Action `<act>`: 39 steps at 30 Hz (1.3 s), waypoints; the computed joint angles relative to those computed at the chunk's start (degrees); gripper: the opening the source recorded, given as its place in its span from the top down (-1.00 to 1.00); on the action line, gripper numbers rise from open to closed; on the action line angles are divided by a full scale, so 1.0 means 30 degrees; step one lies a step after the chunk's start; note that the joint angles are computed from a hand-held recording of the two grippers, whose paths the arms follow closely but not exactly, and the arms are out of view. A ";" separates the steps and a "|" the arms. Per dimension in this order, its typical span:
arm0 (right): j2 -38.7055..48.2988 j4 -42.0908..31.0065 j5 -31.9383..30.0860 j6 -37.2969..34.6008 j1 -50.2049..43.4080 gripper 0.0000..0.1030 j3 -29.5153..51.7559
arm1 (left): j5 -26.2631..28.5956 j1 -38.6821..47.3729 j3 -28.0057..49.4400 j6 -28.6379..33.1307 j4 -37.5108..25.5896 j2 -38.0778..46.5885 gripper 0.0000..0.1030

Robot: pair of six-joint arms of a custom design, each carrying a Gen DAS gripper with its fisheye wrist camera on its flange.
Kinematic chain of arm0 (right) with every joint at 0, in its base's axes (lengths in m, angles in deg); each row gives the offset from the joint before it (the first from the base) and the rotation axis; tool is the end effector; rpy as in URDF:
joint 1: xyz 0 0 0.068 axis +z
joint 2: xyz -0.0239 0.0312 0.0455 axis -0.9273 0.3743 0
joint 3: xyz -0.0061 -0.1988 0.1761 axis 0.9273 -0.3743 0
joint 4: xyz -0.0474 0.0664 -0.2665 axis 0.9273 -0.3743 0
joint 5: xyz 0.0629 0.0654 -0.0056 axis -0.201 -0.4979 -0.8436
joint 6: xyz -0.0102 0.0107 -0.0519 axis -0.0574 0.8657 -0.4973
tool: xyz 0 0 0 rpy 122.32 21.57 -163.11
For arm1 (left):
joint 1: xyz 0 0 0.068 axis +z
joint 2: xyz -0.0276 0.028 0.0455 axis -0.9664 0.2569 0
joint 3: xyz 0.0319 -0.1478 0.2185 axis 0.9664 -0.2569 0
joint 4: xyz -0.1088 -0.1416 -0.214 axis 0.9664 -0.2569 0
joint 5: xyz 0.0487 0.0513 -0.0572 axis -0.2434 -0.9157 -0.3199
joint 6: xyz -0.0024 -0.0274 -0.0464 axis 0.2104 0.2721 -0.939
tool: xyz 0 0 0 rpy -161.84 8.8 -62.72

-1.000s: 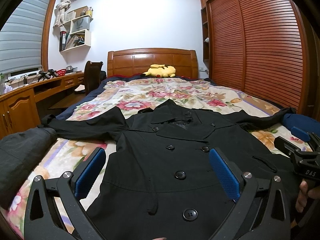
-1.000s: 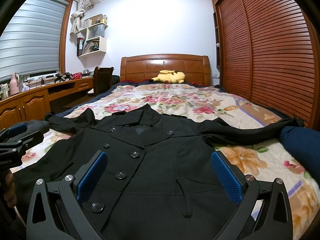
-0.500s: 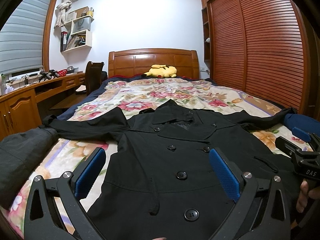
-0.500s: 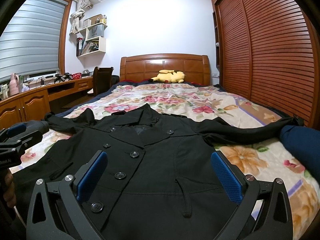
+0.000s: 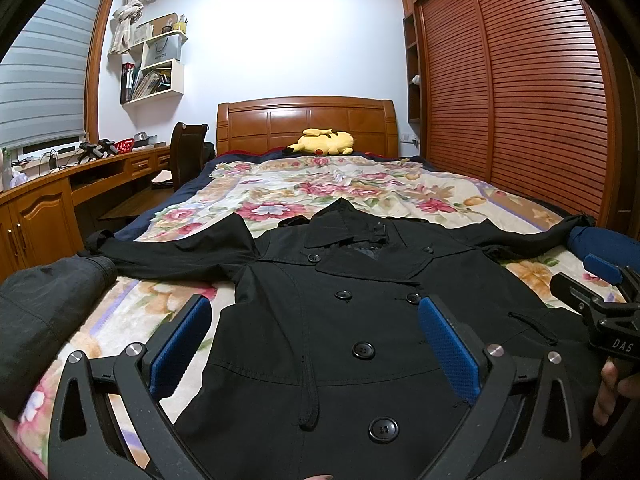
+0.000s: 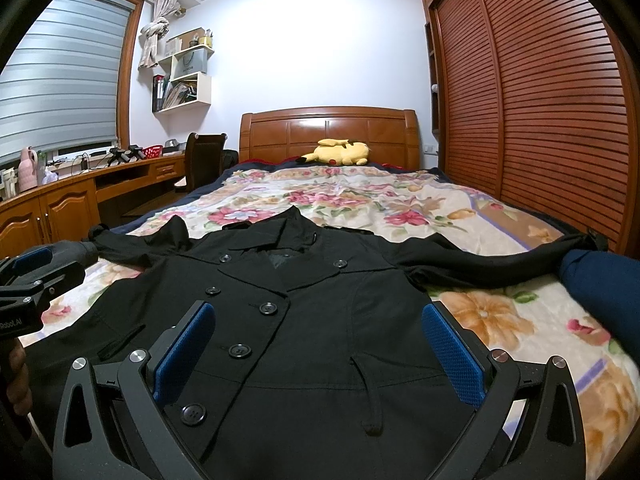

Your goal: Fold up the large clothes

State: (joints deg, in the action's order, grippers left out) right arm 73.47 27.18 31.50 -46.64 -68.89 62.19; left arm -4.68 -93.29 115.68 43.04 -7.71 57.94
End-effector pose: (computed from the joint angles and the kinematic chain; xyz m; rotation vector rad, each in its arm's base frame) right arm 0.2311 -0.0092 0.0414 0.2042 1.8462 -0.1040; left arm 0.3118 -0.1044 0.0502 0.3594 1.9170 -0.2490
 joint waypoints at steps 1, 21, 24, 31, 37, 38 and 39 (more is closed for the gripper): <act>-0.0013 -0.0013 -0.0013 0.0008 -0.0013 -1.00 -0.0006 | 0.0000 0.0000 0.0000 0.0000 0.0000 0.0000 -1.00; 0.0091 0.0108 0.0093 0.0009 0.0074 -1.00 0.0023 | 0.0046 0.0068 0.0038 0.0026 0.0004 0.0018 -1.00; 0.0076 0.0084 0.0074 0.0024 0.0063 -1.00 0.0016 | 0.0031 0.0057 0.0041 0.0033 0.0005 0.0026 -1.00; 0.0092 0.0094 0.0069 0.0016 0.0077 -1.00 0.0017 | 0.0820 0.0856 0.0130 0.0312 -0.0621 -0.0293 -1.00; -0.0180 -0.0422 -0.0255 0.0003 0.0150 -1.00 0.0065 | 0.1589 0.1473 0.0063 0.0187 -0.1307 -0.0813 -1.00; -0.0348 -0.0645 -0.0475 0.0142 0.0107 -1.00 0.0105 | 0.1534 0.1577 0.0100 0.0292 -0.1566 -0.0896 -1.00; -0.0425 -0.0707 -0.0612 0.0155 0.0029 -1.00 0.0096 | 0.1491 0.1694 0.0178 0.0429 -0.1815 -0.0922 -1.00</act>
